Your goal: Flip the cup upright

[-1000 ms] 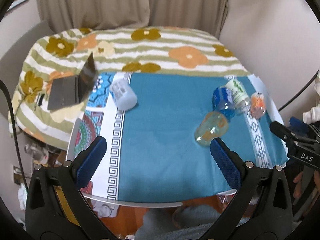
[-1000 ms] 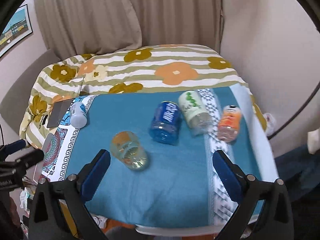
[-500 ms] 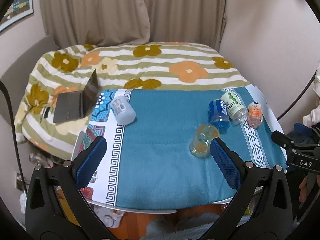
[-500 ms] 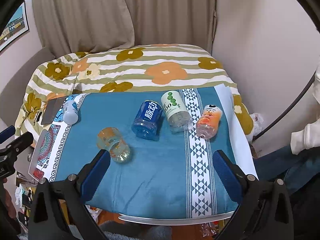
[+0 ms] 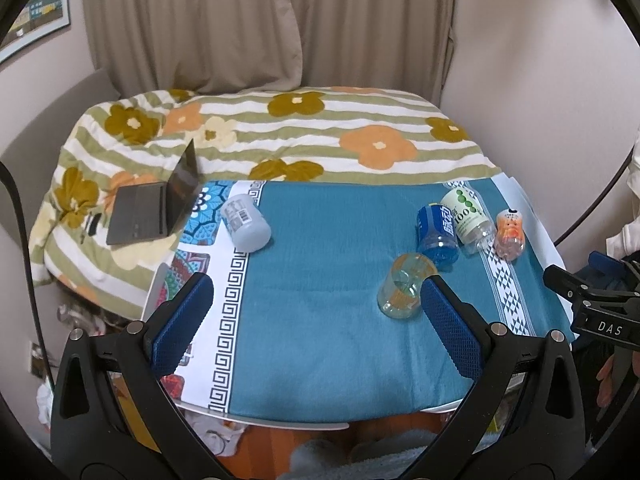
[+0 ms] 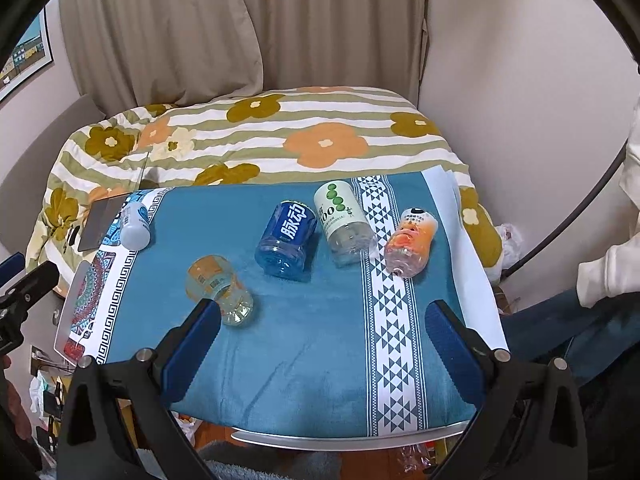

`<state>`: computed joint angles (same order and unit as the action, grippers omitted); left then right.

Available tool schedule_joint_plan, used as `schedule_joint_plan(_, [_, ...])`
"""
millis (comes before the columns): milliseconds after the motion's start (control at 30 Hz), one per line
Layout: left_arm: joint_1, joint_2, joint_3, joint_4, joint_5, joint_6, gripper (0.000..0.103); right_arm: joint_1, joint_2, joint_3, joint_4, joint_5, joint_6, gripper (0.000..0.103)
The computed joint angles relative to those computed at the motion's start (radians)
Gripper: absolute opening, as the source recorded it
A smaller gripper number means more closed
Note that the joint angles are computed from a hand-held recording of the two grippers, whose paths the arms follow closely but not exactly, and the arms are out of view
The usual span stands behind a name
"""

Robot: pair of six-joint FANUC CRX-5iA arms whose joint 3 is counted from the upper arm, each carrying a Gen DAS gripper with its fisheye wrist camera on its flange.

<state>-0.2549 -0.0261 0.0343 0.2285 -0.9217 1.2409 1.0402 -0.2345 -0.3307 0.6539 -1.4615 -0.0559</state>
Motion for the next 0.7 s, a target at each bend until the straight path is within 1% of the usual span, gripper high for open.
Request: schedule_joint_plan(700, [-0.003,0.000,0.008,-0.007,0.001,0.005,0.103,0.004,0.007,0.007,-0.006,-0.013,-0.003,0.102])
